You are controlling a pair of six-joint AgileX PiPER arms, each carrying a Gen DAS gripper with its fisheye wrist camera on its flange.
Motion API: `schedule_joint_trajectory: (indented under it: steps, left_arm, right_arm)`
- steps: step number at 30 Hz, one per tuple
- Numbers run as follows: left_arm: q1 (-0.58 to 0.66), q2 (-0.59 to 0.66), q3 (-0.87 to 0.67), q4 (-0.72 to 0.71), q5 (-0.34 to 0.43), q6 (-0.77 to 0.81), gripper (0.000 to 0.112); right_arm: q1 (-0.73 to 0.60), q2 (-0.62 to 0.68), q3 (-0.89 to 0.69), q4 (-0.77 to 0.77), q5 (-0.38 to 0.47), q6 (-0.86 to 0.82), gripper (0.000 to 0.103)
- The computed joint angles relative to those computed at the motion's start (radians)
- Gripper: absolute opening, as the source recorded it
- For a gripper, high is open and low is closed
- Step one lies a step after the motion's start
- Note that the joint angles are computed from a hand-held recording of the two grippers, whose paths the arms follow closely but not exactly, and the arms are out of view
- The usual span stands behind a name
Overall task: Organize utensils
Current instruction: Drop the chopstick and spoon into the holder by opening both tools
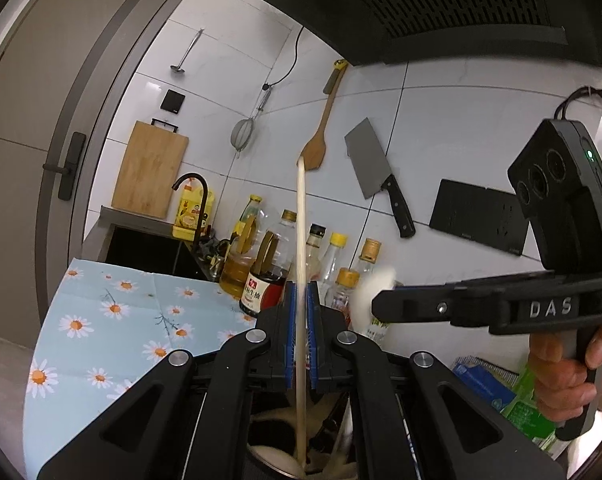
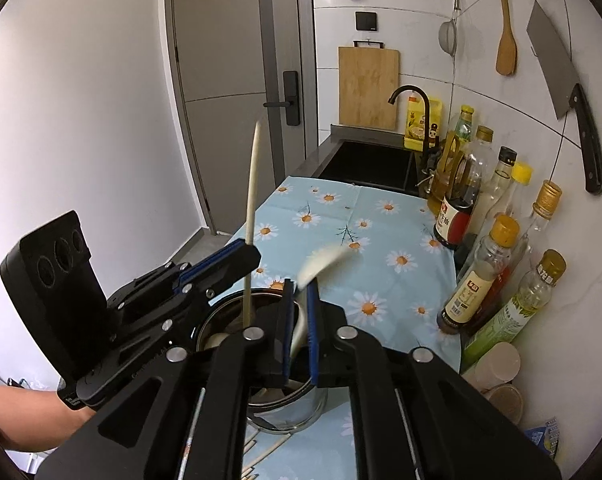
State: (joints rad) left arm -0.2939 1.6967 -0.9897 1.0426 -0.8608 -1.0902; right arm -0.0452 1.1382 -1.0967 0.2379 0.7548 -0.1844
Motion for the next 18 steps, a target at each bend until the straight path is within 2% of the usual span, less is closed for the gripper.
schedule_joint_trajectory:
  steps: [1, 11, 12, 13, 14, 15, 18]
  left_arm:
    - [0.000, -0.004, 0.001, 0.003, 0.006, -0.002, 0.005]
    - [0.019, -0.061, 0.037, 0.005, 0.042, -0.025, 0.005]
    - [0.019, -0.072, 0.044, -0.002, 0.054, -0.022, 0.008]
    - [0.023, -0.077, 0.045, 0.009, 0.054, -0.037, 0.021]
    - [0.028, -0.085, 0.049, 0.018, 0.057, -0.053, 0.028]
    - [0.031, -0.094, 0.053, 0.026, 0.061, -0.064, 0.031]
    - [0.048, -0.124, 0.044, 0.118, 0.075, -0.149, 0.031]
  right_arm:
    - [-0.006, -0.002, -0.001, 0.011, 0.004, -0.007, 0.017]
    - [-0.057, -0.036, -0.002, 0.059, 0.038, -0.018, 0.018]
    - [-0.063, -0.042, -0.001, 0.066, 0.043, -0.019, 0.018]
    - [-0.073, -0.049, -0.001, 0.079, 0.051, -0.027, 0.018]
    - [-0.082, -0.056, 0.001, 0.093, 0.059, -0.034, 0.018]
    - [-0.091, -0.063, 0.003, 0.106, 0.066, -0.040, 0.018]
    - [-0.121, -0.092, 0.009, 0.152, 0.099, -0.060, 0.018]
